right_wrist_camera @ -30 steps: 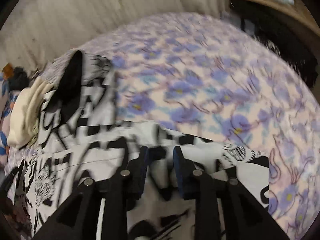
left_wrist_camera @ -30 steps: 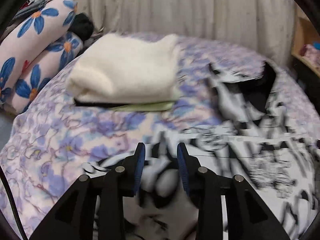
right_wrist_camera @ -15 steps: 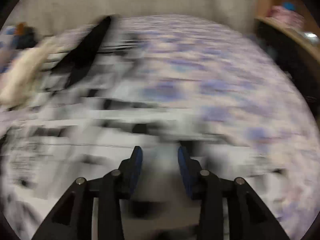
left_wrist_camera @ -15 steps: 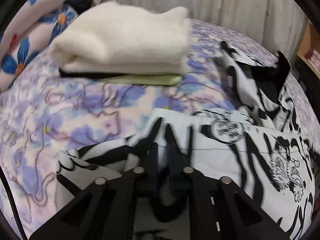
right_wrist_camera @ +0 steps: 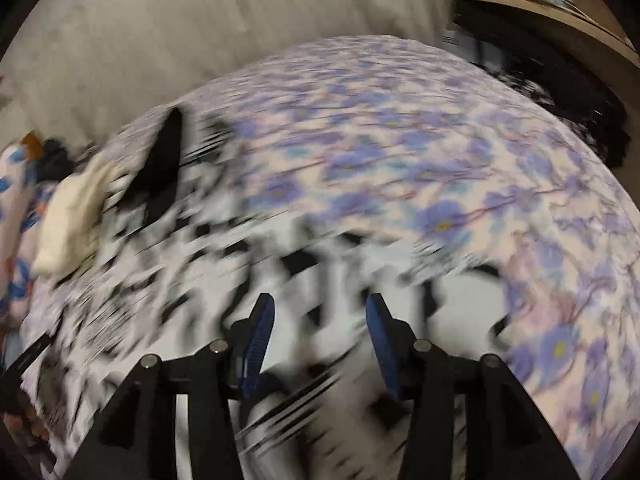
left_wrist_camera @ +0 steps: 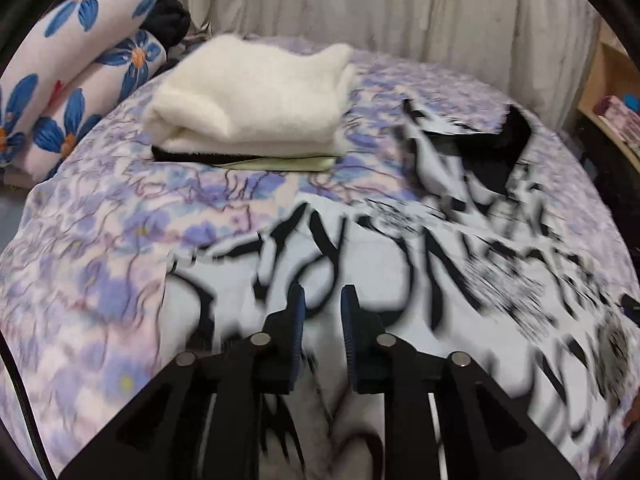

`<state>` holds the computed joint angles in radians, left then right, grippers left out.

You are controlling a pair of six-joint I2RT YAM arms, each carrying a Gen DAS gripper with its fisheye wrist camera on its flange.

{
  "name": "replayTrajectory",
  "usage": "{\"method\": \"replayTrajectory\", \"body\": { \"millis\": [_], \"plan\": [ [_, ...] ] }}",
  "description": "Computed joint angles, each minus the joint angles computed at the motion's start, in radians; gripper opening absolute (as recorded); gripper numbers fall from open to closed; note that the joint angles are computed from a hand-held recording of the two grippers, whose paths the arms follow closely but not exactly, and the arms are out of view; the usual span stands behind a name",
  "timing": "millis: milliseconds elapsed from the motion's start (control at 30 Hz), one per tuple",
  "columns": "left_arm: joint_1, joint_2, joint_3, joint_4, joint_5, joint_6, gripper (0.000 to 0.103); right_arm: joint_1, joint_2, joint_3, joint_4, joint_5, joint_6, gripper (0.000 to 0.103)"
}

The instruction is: Fold large clothes

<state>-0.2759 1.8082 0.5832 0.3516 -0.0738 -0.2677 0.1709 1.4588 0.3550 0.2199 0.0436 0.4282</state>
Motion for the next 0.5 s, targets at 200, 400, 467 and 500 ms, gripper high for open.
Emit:
{"method": "replayTrajectory", "body": {
  "millis": [200, 400, 467, 500],
  "plan": [
    [-0.14, -0.12, -0.225, 0.067, -0.065, -0.101, 0.018, 0.372, 0.059, -0.03, 0.079, 0.051, 0.131, 0.046],
    [-0.062, 0.068, -0.287, 0.263, -0.05, -0.123, 0.018, 0.311, 0.179, -0.068, 0.135, 0.109, 0.095, 0.046],
    [-0.022, 0.071, -0.29, 0.273, -0.037, -0.096, 0.018, 0.211, 0.159, -0.113, 0.108, 0.183, 0.056, 0.046],
    [-0.006, 0.066, -0.287, 0.263, -0.039, -0.084, 0.018, 0.166, 0.144, -0.134, 0.104, 0.211, 0.034, 0.046]
  ]
}}
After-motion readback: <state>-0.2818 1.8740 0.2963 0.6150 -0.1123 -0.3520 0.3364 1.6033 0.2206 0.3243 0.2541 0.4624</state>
